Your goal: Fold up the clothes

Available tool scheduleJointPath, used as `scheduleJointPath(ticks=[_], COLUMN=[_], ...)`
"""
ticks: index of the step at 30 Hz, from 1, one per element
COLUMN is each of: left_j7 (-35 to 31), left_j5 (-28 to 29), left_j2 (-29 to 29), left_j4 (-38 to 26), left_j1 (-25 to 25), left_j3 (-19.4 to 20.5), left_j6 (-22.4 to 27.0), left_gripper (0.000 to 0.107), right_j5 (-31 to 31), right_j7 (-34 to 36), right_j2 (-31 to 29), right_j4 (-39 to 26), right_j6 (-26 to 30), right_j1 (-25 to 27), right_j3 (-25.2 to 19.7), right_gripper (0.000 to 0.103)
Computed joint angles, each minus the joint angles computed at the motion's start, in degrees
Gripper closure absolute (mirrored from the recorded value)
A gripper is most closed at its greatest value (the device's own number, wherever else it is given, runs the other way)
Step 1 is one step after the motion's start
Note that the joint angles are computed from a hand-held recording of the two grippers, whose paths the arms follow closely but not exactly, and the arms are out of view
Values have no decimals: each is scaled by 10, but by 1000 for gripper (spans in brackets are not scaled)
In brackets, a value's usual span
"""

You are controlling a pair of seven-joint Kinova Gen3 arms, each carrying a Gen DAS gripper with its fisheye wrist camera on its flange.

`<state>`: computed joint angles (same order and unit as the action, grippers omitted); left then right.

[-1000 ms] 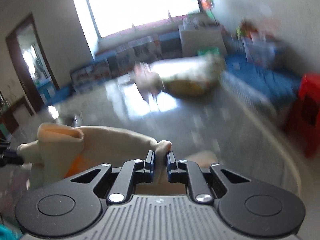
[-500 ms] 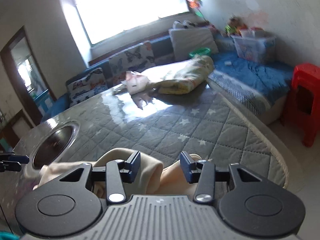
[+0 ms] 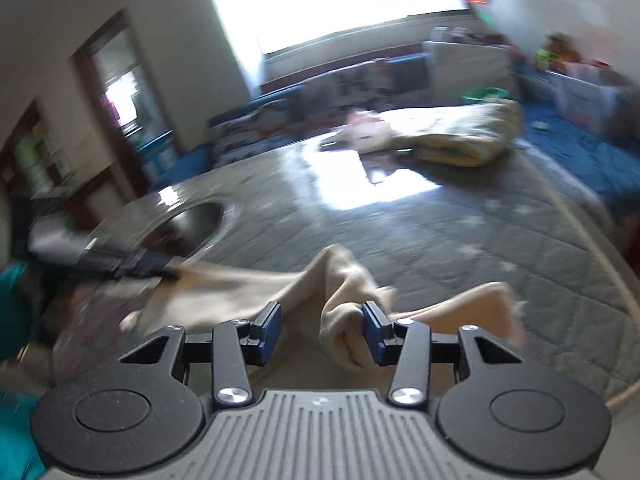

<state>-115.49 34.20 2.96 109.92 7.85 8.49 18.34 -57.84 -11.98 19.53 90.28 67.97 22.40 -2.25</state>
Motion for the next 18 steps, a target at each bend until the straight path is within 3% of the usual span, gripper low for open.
scheduleJointPath(ticks=[5,10,18], left_j7=[-30,22,-22], left_j5=[21,-34,3], left_j2=[-15,-18,-21], left_j4=[19,22,31], left_j1=[-1,9,4], left_j3=[-4,-12,-14], left_j6=[-33,-50,-52], left_gripper=[98,98,98], right_j5=[15,-23,-68], right_j7=[-4,-66,-158], right_j2=[-9,5,32], right_j4=[6,5,8], right_j6=[30,44,14], right_j1=[-5,11,33], right_j3=[3,13,15], right_gripper=[57,57,57])
